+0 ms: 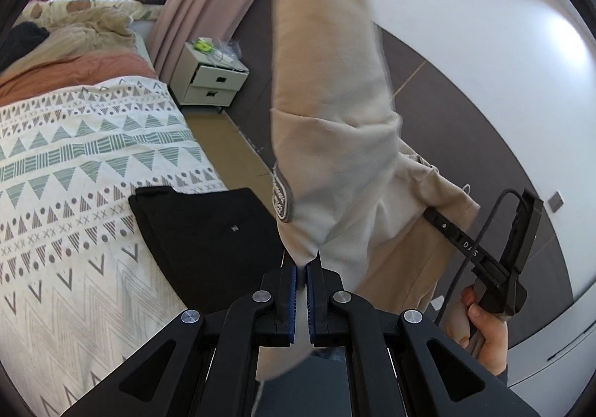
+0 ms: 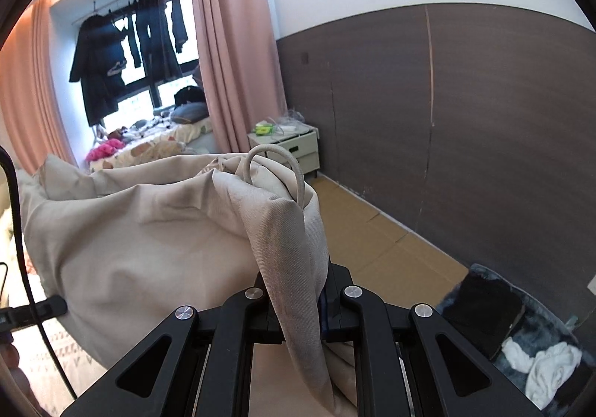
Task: Fold large clothes
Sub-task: 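Lift the folded sweatshirt with both tools and carry it toward the black garment stack, then lower the sweatshirt onto the black garment stack and open both tools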
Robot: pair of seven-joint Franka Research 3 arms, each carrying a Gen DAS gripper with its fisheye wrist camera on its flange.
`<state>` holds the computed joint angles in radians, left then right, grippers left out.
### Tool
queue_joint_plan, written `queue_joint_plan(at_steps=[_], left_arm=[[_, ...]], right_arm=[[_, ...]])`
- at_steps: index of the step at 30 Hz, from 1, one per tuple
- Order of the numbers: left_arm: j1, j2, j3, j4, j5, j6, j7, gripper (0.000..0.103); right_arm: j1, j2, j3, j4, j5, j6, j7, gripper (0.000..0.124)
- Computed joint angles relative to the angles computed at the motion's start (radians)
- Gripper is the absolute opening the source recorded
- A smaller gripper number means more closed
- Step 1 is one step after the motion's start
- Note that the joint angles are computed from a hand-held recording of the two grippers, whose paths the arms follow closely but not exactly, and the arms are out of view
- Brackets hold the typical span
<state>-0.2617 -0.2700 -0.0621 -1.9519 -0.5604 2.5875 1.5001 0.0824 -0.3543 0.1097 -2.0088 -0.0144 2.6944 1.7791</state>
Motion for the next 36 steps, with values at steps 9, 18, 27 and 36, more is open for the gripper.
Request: queue_joint_plan(at_steps=[9, 18, 27, 36], left_arm=[[0.095, 0.196, 0.009, 0.156, -0.086, -0.073, 0.102, 0.004], [0.243, 0.388, -0.056, 0.266, -0.144, -0.142, 0.153, 0.004], [0.35, 0.558, -0.121, 0.373, -0.141, -0.202, 0.123, 0.005], [0.409, 0.57, -0.165, 0.358, -0.137, -0.175, 0.171, 0.063]], right_arm=[[0.036, 0.295, 0.02, 0.284, -0.187, -0.098, 0.103, 0.011], [0.174, 0.58, -0.065, 0.551, -0.265, -0.226, 0.114, 0.011], [0.261, 0.845, -0.149, 0.813, -0.21, -0.328, 0.075, 0.012], [0.307, 0.86, -0.232, 0.824, -0.302, -0.378, 0.211, 0.074]])
